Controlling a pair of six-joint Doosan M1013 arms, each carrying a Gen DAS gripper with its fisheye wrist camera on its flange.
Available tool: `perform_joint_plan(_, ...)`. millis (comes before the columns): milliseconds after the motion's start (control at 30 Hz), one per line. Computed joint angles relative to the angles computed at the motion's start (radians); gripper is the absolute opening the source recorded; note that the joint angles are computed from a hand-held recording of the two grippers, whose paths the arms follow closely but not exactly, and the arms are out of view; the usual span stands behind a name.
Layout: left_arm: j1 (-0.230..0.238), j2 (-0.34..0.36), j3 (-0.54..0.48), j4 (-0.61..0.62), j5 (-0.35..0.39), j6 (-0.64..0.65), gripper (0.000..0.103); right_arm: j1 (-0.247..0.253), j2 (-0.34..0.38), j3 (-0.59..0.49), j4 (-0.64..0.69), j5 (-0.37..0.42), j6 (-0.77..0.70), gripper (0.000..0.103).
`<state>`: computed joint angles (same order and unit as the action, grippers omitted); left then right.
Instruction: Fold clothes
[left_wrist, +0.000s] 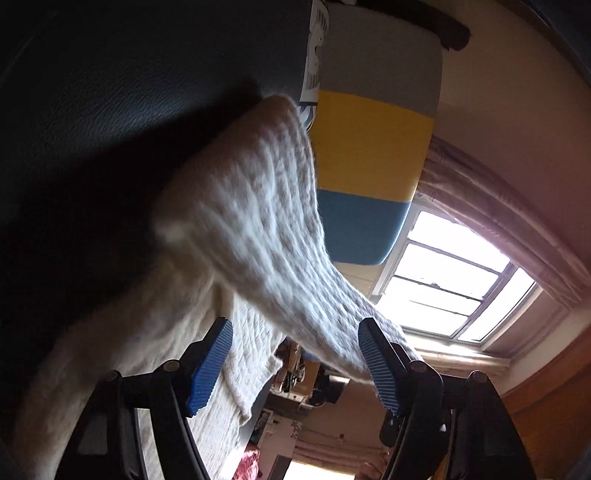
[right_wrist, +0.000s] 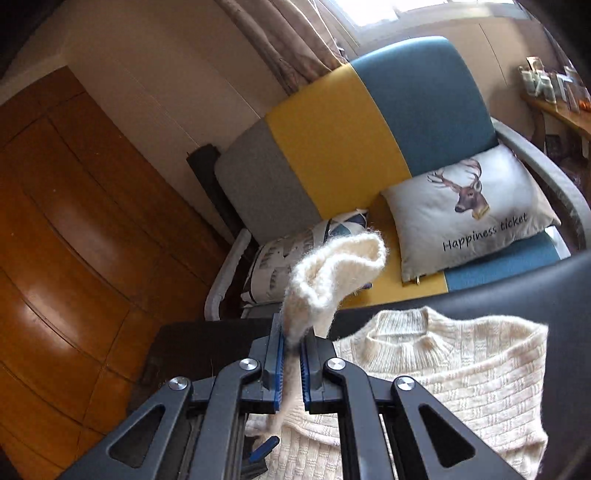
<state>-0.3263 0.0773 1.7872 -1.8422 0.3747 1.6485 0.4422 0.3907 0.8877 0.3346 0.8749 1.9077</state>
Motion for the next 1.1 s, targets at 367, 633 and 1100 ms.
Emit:
perform_joint_plan(367, 0.003, 0.027, -0.059, 0.407, -0.095, -0.309, 0.057, -0.097, -0.153, 0.355, -0.011, -0.122, 0.175, 0.006)
perform_joint_plan(633, -0.015, 0.033, -0.108, 0.933, -0.029, -0.649, 0.009, -0.138, -0.175, 0.553, 0.071, -0.116, 0.230, 0.007)
perform_joint_plan(1100, -0.047, 0.075, -0.239, 1.467, 0.242, -0.844, 0.007, -0.139, -0.170, 0.577, 0.012, -0.144, 0.219, 0.006)
